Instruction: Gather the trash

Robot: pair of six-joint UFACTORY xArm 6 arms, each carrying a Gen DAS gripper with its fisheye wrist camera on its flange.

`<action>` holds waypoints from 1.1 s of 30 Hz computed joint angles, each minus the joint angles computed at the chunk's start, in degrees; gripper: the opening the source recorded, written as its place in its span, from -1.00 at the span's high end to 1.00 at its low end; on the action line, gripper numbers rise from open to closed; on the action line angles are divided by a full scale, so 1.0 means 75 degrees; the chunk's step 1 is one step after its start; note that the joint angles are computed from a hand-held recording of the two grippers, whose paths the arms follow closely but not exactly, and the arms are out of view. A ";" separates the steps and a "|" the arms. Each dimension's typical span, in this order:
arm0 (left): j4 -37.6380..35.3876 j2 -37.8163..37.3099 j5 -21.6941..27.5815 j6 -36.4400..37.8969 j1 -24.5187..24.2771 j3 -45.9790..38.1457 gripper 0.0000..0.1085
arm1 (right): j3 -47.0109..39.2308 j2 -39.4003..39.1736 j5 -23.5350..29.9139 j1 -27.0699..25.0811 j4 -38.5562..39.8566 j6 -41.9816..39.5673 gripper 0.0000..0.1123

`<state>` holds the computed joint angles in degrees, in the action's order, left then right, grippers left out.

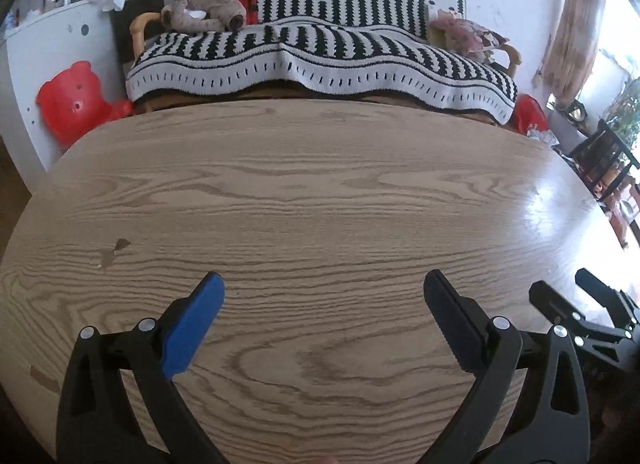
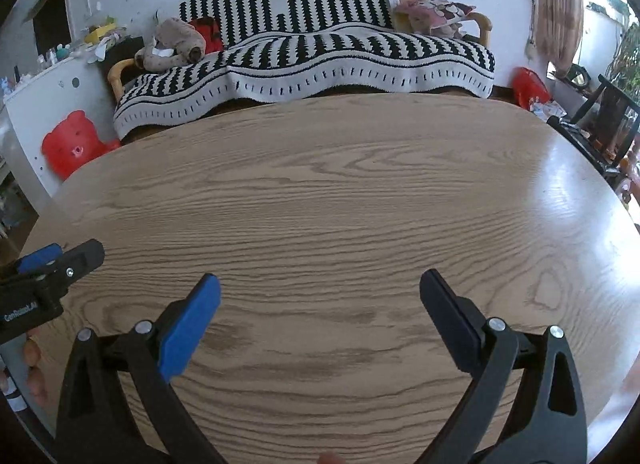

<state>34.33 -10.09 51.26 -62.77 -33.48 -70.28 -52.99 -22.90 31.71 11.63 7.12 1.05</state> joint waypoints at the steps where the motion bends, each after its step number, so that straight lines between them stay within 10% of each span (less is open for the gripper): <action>1: -0.0011 -0.0019 -0.0101 -0.0030 0.0010 0.0041 -0.79 | 0.0005 -0.0002 -0.0003 0.0006 0.0025 -0.0025 -0.71; 33: -0.0094 0.0246 0.0508 0.0569 -0.0178 -0.0241 -0.79 | 0.0049 0.0054 -0.0040 -0.0027 -0.0467 0.0196 -0.71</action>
